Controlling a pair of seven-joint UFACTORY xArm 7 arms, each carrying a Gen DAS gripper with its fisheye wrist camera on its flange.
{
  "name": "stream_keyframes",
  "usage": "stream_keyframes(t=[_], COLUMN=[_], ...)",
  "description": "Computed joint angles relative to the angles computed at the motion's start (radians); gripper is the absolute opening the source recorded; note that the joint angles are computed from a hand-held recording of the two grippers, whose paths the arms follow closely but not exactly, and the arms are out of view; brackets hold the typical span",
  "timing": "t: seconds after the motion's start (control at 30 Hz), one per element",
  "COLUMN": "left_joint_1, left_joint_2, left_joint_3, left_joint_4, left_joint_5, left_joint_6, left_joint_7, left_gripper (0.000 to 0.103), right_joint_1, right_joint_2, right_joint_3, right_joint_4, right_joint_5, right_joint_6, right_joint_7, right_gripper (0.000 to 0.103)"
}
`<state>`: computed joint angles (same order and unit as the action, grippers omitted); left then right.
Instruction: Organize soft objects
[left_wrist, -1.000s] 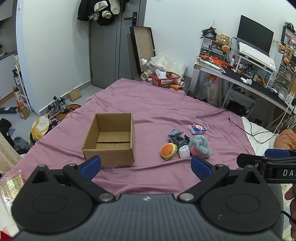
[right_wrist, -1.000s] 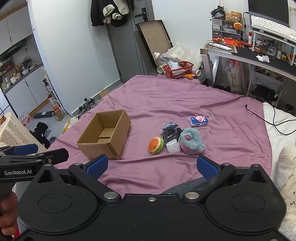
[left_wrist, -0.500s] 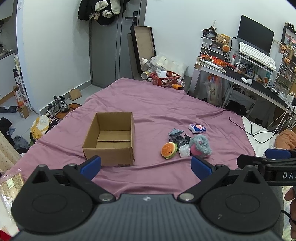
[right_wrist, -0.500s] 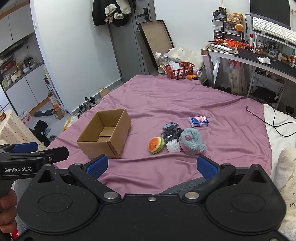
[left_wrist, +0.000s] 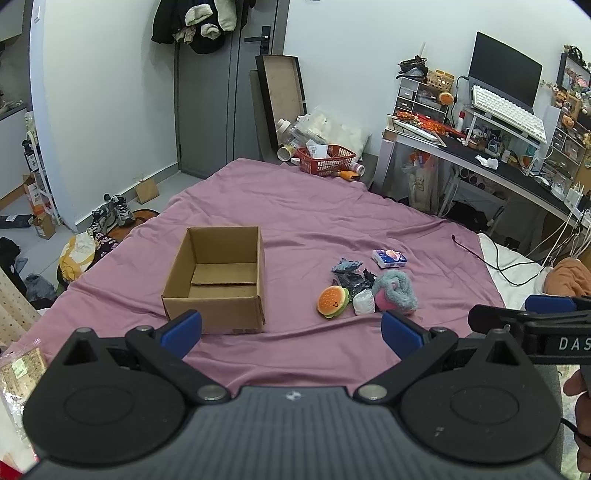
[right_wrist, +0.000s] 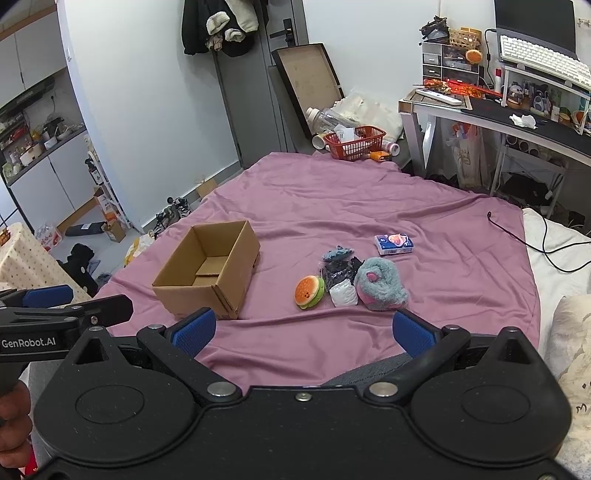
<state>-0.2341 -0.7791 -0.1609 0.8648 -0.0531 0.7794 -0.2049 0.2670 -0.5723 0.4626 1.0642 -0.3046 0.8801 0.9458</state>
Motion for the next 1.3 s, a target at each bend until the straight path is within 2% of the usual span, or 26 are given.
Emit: stream_keyframes(t=[0.33, 0.73, 0.83, 1.1, 1.3], left_joint_1=[0.000, -0.019, 0.002, -0.008, -0.009], left_joint_2=[-0.013, 0.019, 0.043, 0.129, 0.177], left_joint_3=[-0.004, 0.010, -0.014, -0.020, -0.024], left_joint_4=[-0.001, 0.007, 0.017, 0.052, 0.051], left_joint_5=[0.005, -0.025, 0.002, 0.005, 0.010], left_joint_6=[0.002, -0.003, -0.009, -0.024, -0.080], left_joint_7=[-0.004, 0.001, -0.011, -0.023, -0.050], left_gripper=[0.103, 0.103, 0.103, 0.103, 0.102], right_joint_1=[-0.018, -0.022, -0.022, -0.032, -0.040], right_joint_2=[-0.004, -0.025, -0.023, -0.021, -0.010], right_joint_3=[0.004, -0.037, -0.058, -0.135, -0.186], right_joint_4=[0.010, -0.026, -0.032, -0.066, -0.102], right_joint_5=[-0.019, -0.005, -0.006, 0.052, 0.111], right_joint_6=[0.021, -0.008, -0.019, -0.061, -0.131], right_joint_7=[0.013, -0.025, -0.075, -0.181, -0.229], right_gripper=[0.103, 0.103, 0.103, 0.103, 0.103])
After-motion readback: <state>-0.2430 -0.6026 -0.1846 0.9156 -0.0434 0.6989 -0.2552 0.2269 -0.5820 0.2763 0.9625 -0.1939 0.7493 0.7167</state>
